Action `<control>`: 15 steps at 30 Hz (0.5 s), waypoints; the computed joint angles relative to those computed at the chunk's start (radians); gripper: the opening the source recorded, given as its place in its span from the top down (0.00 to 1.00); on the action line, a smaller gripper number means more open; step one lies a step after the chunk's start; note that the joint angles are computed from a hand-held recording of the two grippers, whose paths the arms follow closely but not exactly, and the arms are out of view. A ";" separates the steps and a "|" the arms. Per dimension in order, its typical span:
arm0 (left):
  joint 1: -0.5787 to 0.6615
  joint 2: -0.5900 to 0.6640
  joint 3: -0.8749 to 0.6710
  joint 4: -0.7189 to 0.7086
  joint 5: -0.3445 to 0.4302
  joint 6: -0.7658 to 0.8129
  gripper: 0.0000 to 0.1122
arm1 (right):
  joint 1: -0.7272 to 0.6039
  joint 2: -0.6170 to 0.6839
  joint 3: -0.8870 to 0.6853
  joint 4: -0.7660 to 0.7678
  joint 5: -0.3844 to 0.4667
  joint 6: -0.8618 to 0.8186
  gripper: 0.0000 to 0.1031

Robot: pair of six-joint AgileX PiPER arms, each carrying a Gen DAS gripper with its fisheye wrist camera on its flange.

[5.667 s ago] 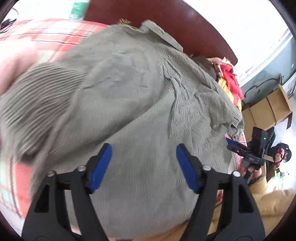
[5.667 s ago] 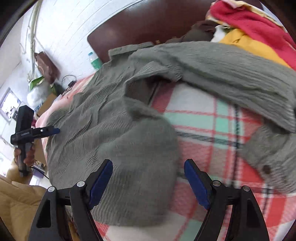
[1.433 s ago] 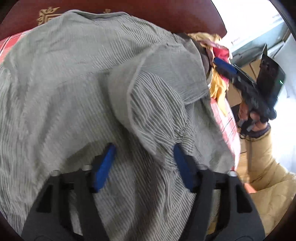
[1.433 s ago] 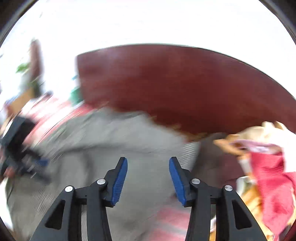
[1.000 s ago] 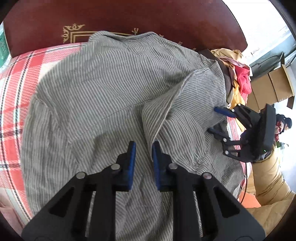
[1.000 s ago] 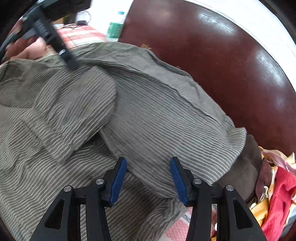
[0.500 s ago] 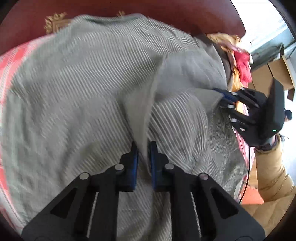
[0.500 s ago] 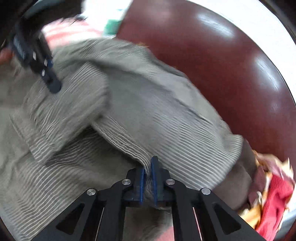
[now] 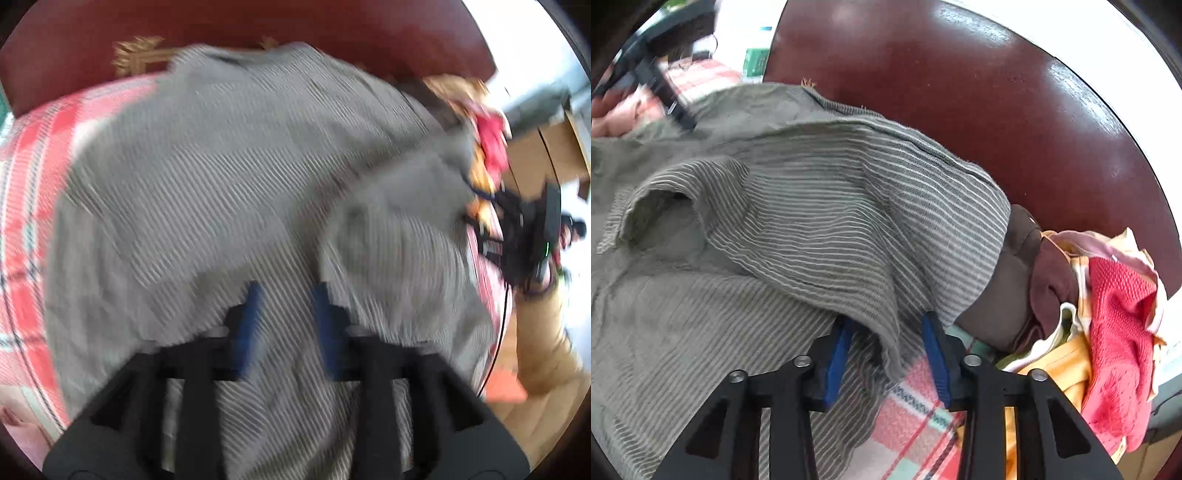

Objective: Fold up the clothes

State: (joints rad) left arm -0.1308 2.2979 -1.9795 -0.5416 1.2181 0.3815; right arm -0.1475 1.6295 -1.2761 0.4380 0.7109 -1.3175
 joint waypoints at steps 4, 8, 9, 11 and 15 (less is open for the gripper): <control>-0.031 -0.032 0.108 -0.040 -0.025 0.061 0.34 | -0.065 -0.043 -0.009 0.097 0.105 -0.050 0.51; -0.055 -0.044 0.143 -0.019 -0.077 0.057 0.43 | -0.106 -0.086 0.014 0.152 0.166 -0.068 0.48; -0.057 -0.052 0.156 -0.018 -0.093 0.061 0.68 | -0.119 -0.106 0.034 0.167 0.177 -0.080 0.48; -0.060 -0.070 0.176 -0.004 -0.123 0.059 0.87 | -0.091 -0.115 0.065 0.193 0.160 -0.064 0.47; -0.056 -0.110 0.172 0.063 -0.158 0.018 0.93 | 0.016 -0.102 0.126 0.229 0.080 -0.011 0.47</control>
State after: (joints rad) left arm -0.1866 2.1880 -1.8077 -0.4791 1.0602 0.3996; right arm -0.1318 1.5273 -1.1502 0.6668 0.7908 -1.3288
